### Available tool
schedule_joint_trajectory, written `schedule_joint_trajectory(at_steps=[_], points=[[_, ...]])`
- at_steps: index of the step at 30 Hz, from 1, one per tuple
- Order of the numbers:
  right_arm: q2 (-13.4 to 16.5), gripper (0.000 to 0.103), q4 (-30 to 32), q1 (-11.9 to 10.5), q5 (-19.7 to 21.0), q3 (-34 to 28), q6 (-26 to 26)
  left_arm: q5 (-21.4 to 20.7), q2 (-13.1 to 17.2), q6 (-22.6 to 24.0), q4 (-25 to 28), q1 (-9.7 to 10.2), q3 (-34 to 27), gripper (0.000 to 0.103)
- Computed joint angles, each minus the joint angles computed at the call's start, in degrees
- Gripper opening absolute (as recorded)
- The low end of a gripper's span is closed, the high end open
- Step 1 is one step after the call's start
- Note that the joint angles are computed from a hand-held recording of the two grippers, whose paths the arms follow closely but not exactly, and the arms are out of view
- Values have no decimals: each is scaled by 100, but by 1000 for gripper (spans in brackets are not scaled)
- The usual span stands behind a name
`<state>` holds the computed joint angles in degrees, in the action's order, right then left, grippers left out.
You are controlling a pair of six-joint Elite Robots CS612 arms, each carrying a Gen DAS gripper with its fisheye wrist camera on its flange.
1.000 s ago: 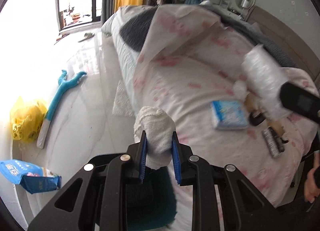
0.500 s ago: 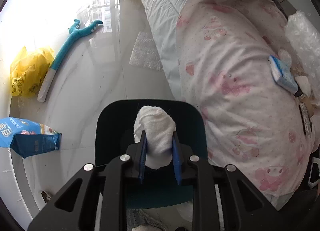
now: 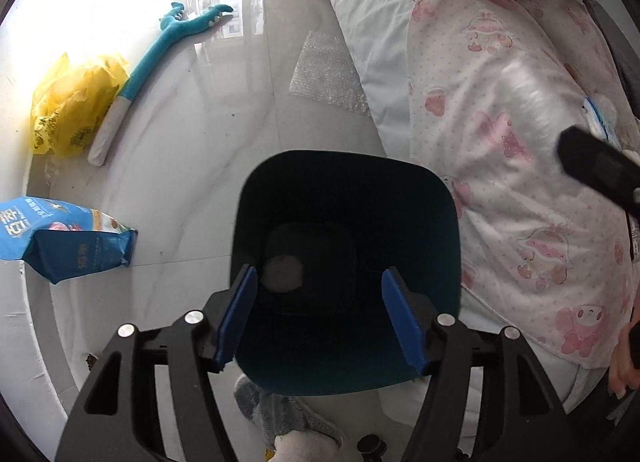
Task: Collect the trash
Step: 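Lower the plastic bag into the trash bin and open the right tool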
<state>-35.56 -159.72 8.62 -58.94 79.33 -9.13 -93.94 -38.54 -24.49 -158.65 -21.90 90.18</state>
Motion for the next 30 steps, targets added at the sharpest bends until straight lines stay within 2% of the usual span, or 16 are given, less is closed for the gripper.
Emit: schedule_joint_trajectory(at_steps=[6,14,19,24,30], points=[[206,38,293,74,-205,-237,-27,148,-75,-53,-309,65,168,70],[434,38,813,188,-432,-574,-113,456,-256,-308,-1091,106,349,68],[456,38,1066,228,-431,-615,-204,567,-400,-411,-1605,79,445,65],[417,38,1208,287,-433,-600,-384,746,-505,-301,-1822,37,456,63],[496,38,1472,371,-690,-620,-566,921,-613,-431,-2005,33,458,65]])
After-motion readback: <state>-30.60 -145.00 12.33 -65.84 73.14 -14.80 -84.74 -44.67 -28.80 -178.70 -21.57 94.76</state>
